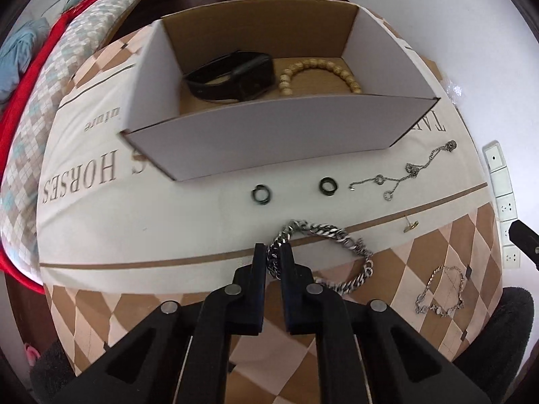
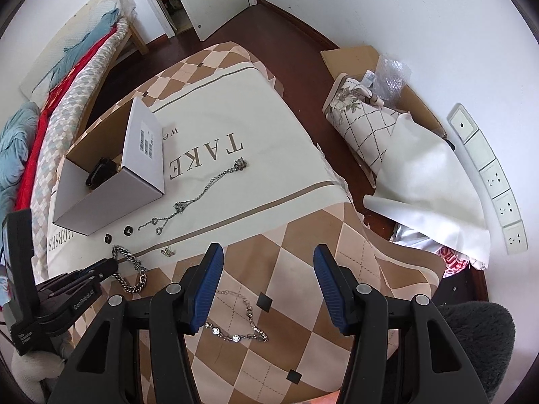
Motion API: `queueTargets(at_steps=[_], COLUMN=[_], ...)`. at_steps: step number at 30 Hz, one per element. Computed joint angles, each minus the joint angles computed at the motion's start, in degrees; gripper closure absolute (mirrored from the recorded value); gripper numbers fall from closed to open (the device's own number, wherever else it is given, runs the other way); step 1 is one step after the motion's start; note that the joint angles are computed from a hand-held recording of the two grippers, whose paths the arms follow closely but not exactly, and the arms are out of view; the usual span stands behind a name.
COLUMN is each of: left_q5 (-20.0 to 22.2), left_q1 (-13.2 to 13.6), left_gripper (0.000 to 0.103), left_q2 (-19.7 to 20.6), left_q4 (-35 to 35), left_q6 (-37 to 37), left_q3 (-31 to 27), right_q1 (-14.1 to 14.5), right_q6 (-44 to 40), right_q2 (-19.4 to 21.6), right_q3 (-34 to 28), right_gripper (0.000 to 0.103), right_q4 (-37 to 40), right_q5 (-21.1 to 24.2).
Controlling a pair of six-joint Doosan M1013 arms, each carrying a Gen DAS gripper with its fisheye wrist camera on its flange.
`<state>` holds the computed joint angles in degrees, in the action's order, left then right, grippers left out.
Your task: Organize jewelry
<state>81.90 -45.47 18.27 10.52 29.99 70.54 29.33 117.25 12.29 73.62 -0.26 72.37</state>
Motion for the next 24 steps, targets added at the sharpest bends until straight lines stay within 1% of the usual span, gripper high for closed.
queueTargets(at_steps=[2,5,8,11,12,15,16,17,18,19,20,21,22,23,24], left_q5=[-0.35,0.27,0.86,1.08,1.08,0.59,0.43,0.07,-0.14,-0.37,-0.72,-0.95,-1.17,-1.65,-1.90], left_q1=[0.16,-0.22,-0.01,-0.50,-0.27,-0.69,-0.82,-1.05,-1.10,-1.15,-1.24,-1.40,-1.53,-1.60,-1.66], left_gripper=[0.098,0.098,0.098,0.098,0.098,0.098,0.098,0.099,0.100,0.100,0.100,0.100,0.100,0.100,0.100], left_q2=[-1.36,-3.50,-5.09,-6.37,-6.46,-6.87,-6.89,-6.97,-6.91,-6.96,-7.06,-7.12,-7.27,-7.59,-7.81], left_q4=[0.59,2.31,3.54,4.80,5.08,5.35,5.39,5.40,5.42,5.48,5.54,5.69,5.90,6.10,6.39], left_q6=[-1.29,-3.60,-4.46,-5.26,-5.03,-5.13,-5.15,-5.25,-5.19,-5.18,-5.20,-5.17,-5.27,-5.35,-5.53], left_q3=[1.24,2.53,3.13,3.76,3.72,3.71,3.60,3.54,3.27,3.12,3.00,2.63,2.46,2.30,2.11], right_q1=[-0.08,-0.20,-0.20,0.07,0.30,1.64,2.54,4.36,5.62,6.39,6.90,7.32,7.70,7.84,7.48], right_q6=[-0.17,-0.62,-0.93,-1.61,-2.05,-2.81,-3.34,-4.05,-4.55,-4.55,-4.90,-5.17,-5.24,-5.23,-5.65], right_q2=[-0.20,-0.60,-0.90,-1.02,-0.91,-0.60,-0.39,-0.44,-0.58,-1.15,-1.55,-1.67,-1.59,-1.58,-1.71], right_q3=[0.34,1.14,1.95,3.01,3.26,4.18,4.37,4.81,5.25,6.12,6.75,6.98,6.99,7.02,7.19], right_gripper=[0.045,0.045,0.045,0.045,0.045,0.045,0.045,0.044,0.049,0.056,0.074,0.097,0.102,0.102,0.102], right_q4=[0.43,1.26,2.17,3.06,3.33,3.12,1.78,-2.31,-5.04,-6.32,-6.27,-6.44,-6.57,-6.10,-3.80], right_q5=[0.14,0.55,1.22,2.58,3.33,5.33,6.02,5.71,4.98,2.97,1.43,0.75,0.63,0.45,-0.10])
